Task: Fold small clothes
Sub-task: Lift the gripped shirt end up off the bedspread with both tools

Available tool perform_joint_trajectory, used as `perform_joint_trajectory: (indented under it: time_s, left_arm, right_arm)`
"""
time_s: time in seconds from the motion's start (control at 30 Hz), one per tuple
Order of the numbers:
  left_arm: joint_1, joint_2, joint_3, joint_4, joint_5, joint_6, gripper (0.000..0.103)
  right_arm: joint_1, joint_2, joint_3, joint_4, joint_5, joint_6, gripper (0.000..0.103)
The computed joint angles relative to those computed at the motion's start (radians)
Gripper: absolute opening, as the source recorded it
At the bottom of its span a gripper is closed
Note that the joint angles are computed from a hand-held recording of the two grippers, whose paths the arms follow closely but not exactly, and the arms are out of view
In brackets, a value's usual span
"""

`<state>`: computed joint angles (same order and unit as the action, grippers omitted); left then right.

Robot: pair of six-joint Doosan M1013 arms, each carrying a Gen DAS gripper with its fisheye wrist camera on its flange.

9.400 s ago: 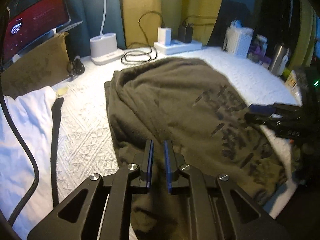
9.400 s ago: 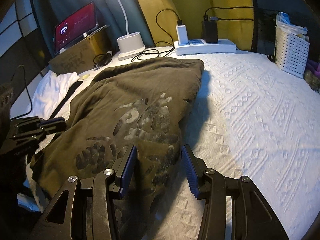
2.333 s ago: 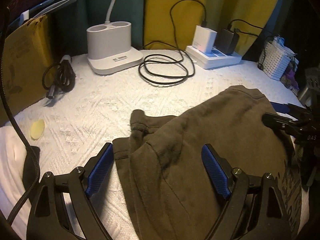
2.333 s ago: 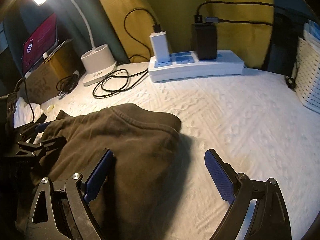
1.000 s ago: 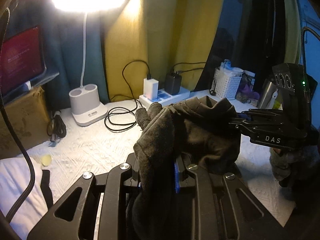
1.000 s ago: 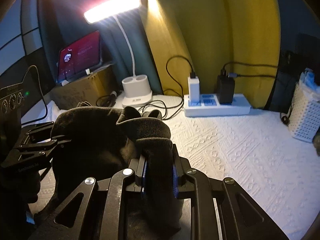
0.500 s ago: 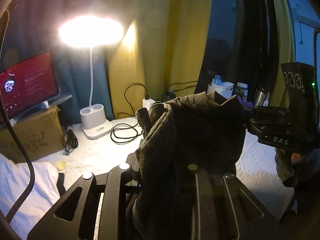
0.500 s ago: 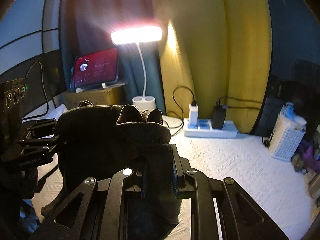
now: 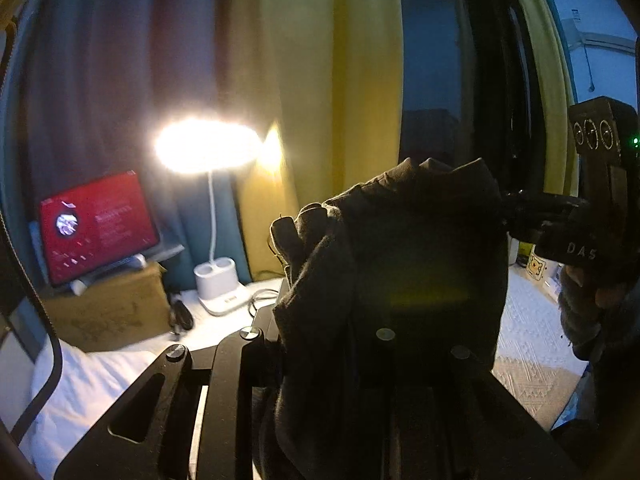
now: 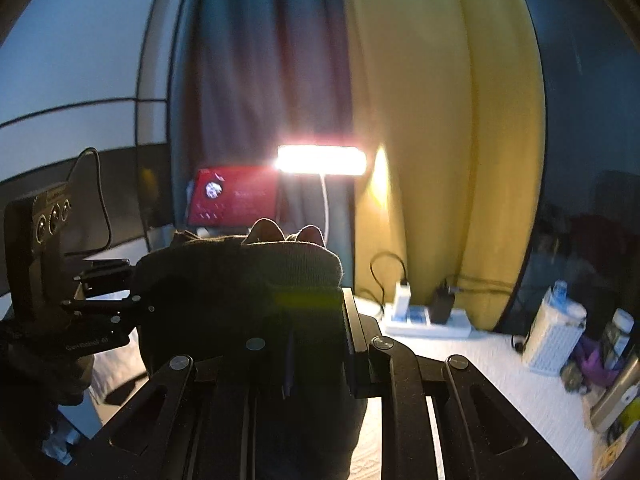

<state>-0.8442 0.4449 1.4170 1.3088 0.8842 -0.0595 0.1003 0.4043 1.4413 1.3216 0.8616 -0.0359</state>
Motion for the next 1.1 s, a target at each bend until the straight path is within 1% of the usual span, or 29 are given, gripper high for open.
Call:
perform_joint_trajectory:
  time_s: [0.27,0.4,0.57,0.8,0.9,1.03,1.1]
  left_arm:
    - [-0.048,-0.046,0.043,0.086,0.125,-0.053,0.021]
    - [-0.069,-0.07,0.065,0.124,0.182,-0.072,0.021]
    - [-0.101,-0.096,0.093,0.176,0.272,-0.114,0.021]
    - [-0.133,-0.12,0.134,0.188,0.369,-0.138,0.021]
    - [-0.125,-0.125,0.149,0.168,0.372,-0.142,0.021]
    - [-0.093,-0.123,0.161,0.096,0.32,-0.145,0.021]
    - [-0.076,-0.119,0.167,0.074,0.285,-0.16,0.021]
  right_arm:
    - [0.001,-0.069,0.06,0.107,0.056,-0.147,0.019]
    - [0.008,-0.092,0.072,0.135,0.075,-0.193,0.018]
    - [0.016,-0.127,0.097,0.172,0.095,-0.248,0.018]
    - [0.034,-0.162,0.136,0.158,0.119,-0.268,0.018]
    - [0.043,-0.166,0.146,0.132,0.125,-0.259,0.018]
    - [0.061,-0.144,0.14,0.071,0.093,-0.213,0.018]
    - [0.074,-0.128,0.131,0.044,0.056,-0.186,0.018]
